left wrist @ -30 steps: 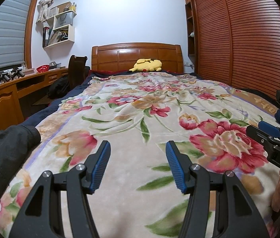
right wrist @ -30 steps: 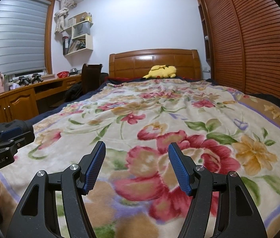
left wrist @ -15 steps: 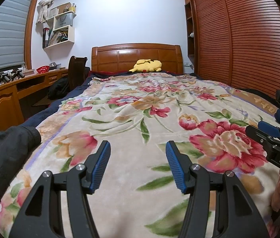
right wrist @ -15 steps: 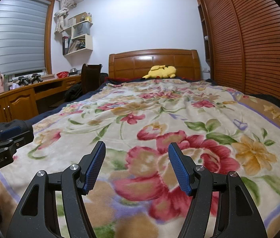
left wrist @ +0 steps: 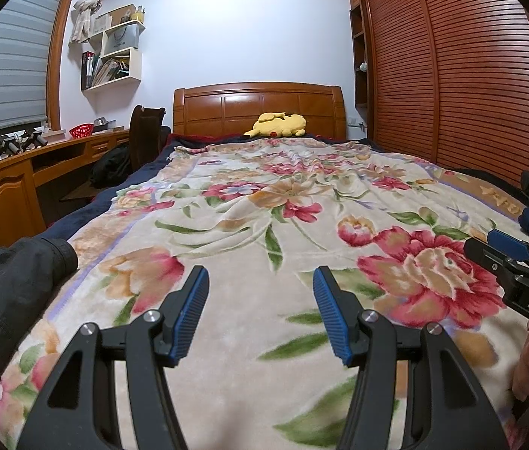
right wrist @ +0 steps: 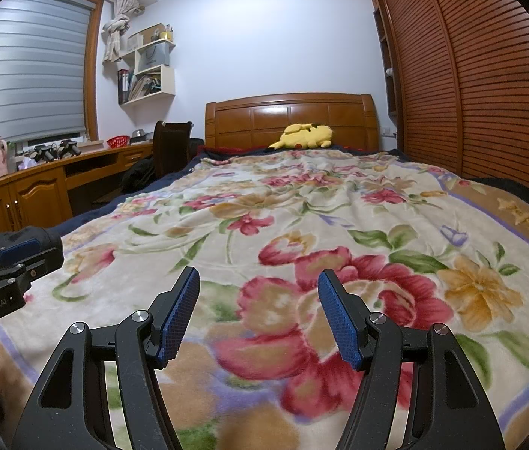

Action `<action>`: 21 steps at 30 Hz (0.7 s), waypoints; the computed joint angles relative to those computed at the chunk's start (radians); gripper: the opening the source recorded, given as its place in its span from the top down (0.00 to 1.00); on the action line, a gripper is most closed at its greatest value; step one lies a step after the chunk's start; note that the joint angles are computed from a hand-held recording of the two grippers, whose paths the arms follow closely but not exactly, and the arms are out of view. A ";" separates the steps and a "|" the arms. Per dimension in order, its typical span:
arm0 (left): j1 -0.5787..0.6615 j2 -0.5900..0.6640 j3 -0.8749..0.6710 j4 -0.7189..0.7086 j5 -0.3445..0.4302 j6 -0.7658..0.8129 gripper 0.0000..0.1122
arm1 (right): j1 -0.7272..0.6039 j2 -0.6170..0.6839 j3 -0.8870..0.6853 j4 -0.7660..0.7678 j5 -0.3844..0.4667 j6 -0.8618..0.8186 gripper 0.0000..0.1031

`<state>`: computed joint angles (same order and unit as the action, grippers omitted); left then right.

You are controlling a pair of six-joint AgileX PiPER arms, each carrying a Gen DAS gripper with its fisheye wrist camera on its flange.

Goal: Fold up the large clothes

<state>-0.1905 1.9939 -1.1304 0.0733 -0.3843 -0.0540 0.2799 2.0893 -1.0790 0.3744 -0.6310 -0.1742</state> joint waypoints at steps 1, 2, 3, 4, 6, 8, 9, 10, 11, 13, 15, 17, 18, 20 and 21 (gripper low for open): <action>0.000 0.000 0.000 0.003 0.000 -0.003 0.49 | 0.000 0.001 0.000 -0.001 0.000 0.000 0.35; 0.000 0.000 0.000 -0.001 -0.001 0.001 0.49 | 0.000 0.000 0.000 0.001 0.000 0.000 0.35; 0.001 -0.001 0.001 0.004 -0.002 -0.003 0.49 | 0.000 0.000 0.000 0.001 0.000 0.000 0.35; 0.001 -0.001 0.001 0.006 -0.002 -0.005 0.49 | 0.000 0.001 0.000 0.000 0.000 0.000 0.35; 0.001 -0.001 0.001 0.006 -0.002 -0.005 0.49 | 0.000 0.000 0.000 0.000 0.000 0.000 0.35; 0.000 -0.001 0.000 0.000 0.000 0.001 0.49 | -0.001 0.002 -0.001 -0.002 -0.001 0.002 0.35; 0.001 -0.001 0.001 0.006 -0.002 -0.005 0.49 | 0.000 0.000 0.000 0.000 0.000 0.000 0.35; 0.001 0.000 0.001 0.007 -0.001 -0.006 0.49 | 0.000 0.001 0.000 -0.001 0.000 0.001 0.35; 0.000 -0.001 0.001 0.001 -0.001 0.000 0.49 | -0.001 0.002 0.000 -0.002 -0.001 0.001 0.35; 0.001 -0.001 0.002 0.001 -0.002 0.001 0.49 | 0.000 0.001 0.000 -0.001 -0.002 0.001 0.35; 0.001 -0.002 0.004 0.000 -0.005 0.002 0.49 | -0.002 0.004 -0.001 -0.004 -0.003 0.004 0.35; 0.000 -0.004 0.007 -0.010 -0.007 0.014 0.49 | 0.000 0.001 0.000 -0.001 -0.001 0.001 0.35; 0.001 -0.006 0.009 -0.010 -0.008 0.014 0.49 | 0.000 0.001 0.000 -0.001 -0.001 0.001 0.35; 0.001 -0.007 0.008 -0.008 -0.007 0.012 0.49 | 0.000 0.001 0.000 -0.002 -0.002 0.002 0.35; 0.001 -0.006 0.009 -0.007 -0.007 0.011 0.49 | 0.000 0.001 0.001 -0.002 -0.001 0.002 0.35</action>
<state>-0.1894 1.9874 -1.1216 0.0663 -0.3917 -0.0426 0.2794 2.0898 -1.0782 0.3724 -0.6325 -0.1723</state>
